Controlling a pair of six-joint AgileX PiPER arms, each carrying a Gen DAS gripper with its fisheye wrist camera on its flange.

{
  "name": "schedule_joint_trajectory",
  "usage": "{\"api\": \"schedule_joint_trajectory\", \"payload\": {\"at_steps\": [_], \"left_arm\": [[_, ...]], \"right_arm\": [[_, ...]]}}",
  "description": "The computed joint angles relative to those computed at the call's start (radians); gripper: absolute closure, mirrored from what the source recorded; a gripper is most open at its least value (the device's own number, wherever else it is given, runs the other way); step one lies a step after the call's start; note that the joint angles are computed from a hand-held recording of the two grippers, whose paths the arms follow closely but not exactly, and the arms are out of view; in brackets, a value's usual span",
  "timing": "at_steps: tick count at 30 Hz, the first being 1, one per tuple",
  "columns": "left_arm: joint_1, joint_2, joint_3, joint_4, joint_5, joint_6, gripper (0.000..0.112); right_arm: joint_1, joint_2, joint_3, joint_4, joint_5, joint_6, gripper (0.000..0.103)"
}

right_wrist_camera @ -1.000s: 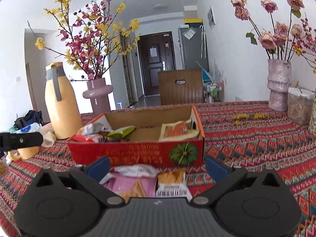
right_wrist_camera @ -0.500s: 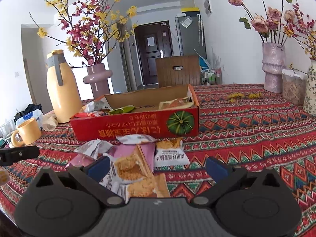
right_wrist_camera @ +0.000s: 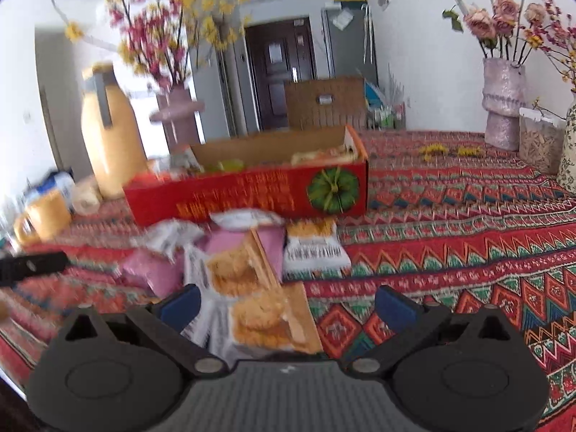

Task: Organize snacks
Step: 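Move both tools back toward the snack pile beside the box, then grasp a cookie packet with the right gripper while the left gripper grasps another cookie packet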

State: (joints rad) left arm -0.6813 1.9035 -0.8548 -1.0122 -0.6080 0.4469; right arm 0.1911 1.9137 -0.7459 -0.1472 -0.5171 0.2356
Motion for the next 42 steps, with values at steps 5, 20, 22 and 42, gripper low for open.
{"api": "schedule_joint_trajectory", "payload": {"at_steps": [5,20,22,42], "left_arm": [[0.001,0.002,-0.003,-0.008,0.009,0.006,0.009],[0.009,0.026,-0.039,-0.056,0.045,0.055,0.009],[0.007,0.028,-0.047,-0.074,0.051,0.074,0.009],[-0.066,0.068,-0.236,-0.549,0.099,0.556,0.009]], "right_arm": [[0.014,0.032,-0.063,-0.043,0.098,-0.01,0.0],[0.035,0.097,-0.185,-0.104,0.252,-0.023,0.0],[0.03,0.096,-0.197,-0.189,0.271,0.047,0.0],[-0.062,0.032,0.022,-0.294,-0.106,0.127,0.059]]}}
